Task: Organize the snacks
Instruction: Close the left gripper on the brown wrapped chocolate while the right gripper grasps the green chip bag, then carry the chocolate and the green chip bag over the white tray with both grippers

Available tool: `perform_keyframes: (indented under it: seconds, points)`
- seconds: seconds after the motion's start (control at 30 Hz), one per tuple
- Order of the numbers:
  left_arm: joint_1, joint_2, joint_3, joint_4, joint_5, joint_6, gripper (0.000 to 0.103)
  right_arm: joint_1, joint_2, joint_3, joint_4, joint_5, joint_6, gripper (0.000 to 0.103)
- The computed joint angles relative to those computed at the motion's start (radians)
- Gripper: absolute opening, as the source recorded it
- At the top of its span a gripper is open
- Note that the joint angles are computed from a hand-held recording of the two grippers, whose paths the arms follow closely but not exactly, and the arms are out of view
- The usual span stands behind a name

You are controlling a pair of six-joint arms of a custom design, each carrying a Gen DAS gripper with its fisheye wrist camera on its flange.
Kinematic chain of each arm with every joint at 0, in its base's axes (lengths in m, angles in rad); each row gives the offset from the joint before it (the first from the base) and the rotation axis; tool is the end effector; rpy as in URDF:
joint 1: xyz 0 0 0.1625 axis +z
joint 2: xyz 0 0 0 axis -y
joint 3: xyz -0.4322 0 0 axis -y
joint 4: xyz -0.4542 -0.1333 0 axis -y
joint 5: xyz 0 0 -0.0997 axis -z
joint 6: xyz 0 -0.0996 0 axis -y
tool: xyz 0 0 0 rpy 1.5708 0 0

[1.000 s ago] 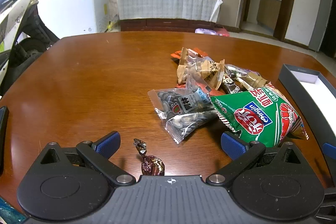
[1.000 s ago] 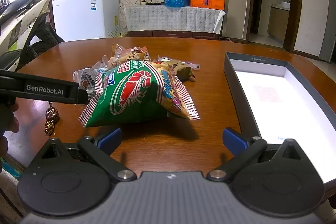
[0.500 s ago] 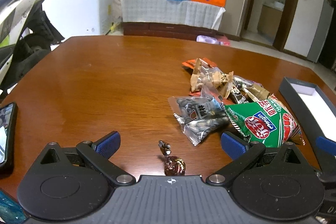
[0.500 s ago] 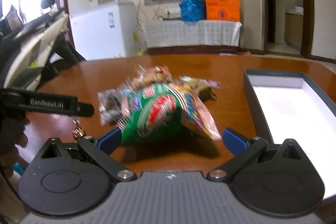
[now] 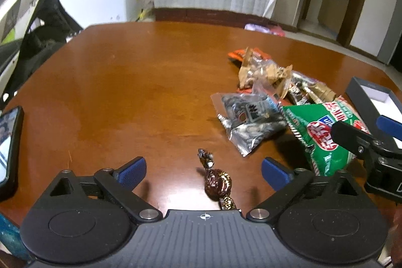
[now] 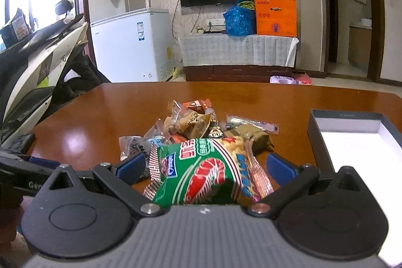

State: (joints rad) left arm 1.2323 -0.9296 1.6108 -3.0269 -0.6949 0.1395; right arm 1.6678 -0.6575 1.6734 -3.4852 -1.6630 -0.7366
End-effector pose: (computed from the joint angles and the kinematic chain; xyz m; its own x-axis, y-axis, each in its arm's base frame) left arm -0.0436 -0.7556 0.2470 -0.7418 -0.1977 -0.6408 0.3438 0.7083 -0.6165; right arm 0.1934 -0.7057 0.0568 -0.6988 -0.4347 0.5681 -0.7151 0.4425 -0.5410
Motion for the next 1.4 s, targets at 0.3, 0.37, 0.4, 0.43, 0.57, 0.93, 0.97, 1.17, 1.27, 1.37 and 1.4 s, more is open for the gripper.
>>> perform_keyframes:
  seconds: [0.3,0.37,0.4,0.43,0.57,0.93,0.97,1.17,1.27,1.37,1.4]
  points:
    - [0.007,0.011,-0.023,0.101,0.007,-0.043,0.071,0.010,0.033,-0.068,0.095,-0.065,0.011,0.103]
    - [0.005,0.013,-0.021,0.097,0.013,-0.038,0.070,0.006,0.034,-0.068,0.098,-0.061,0.009,0.103]
    - [0.004,0.013,-0.019,0.096,0.013,-0.036,0.069,0.005,0.036,-0.069,0.094,-0.059,0.006,0.103]
    - [0.002,0.013,-0.017,0.097,0.015,-0.034,0.068,0.005,0.038,-0.069,0.087,-0.062,0.000,0.103]
    - [-0.009,0.010,-0.003,0.118,0.036,-0.022,0.071,0.003,0.047,-0.075,0.073,-0.067,-0.012,0.102]
    - [-0.015,-0.015,0.037,0.074,0.000,0.016,0.025,-0.007,0.040,-0.072,0.091,-0.054,0.000,0.086]
    - [-0.016,-0.021,0.035,0.101,-0.005,-0.001,0.024,-0.009,0.040,-0.072,0.091,-0.050,0.000,0.086]
    - [-0.021,-0.036,0.042,0.072,-0.041,0.009,0.024,-0.014,0.035,-0.064,0.080,-0.031,0.004,0.080]
    - [-0.033,-0.040,0.054,0.024,-0.040,0.042,0.024,-0.018,0.030,-0.053,0.059,-0.010,0.004,0.080]
    - [-0.043,-0.043,0.061,-0.008,-0.046,0.068,0.024,-0.020,0.023,-0.035,0.024,0.011,-0.008,0.079]
    - [-0.046,-0.044,0.063,-0.011,-0.048,0.071,0.024,-0.021,0.020,-0.030,0.015,0.017,-0.009,0.079]
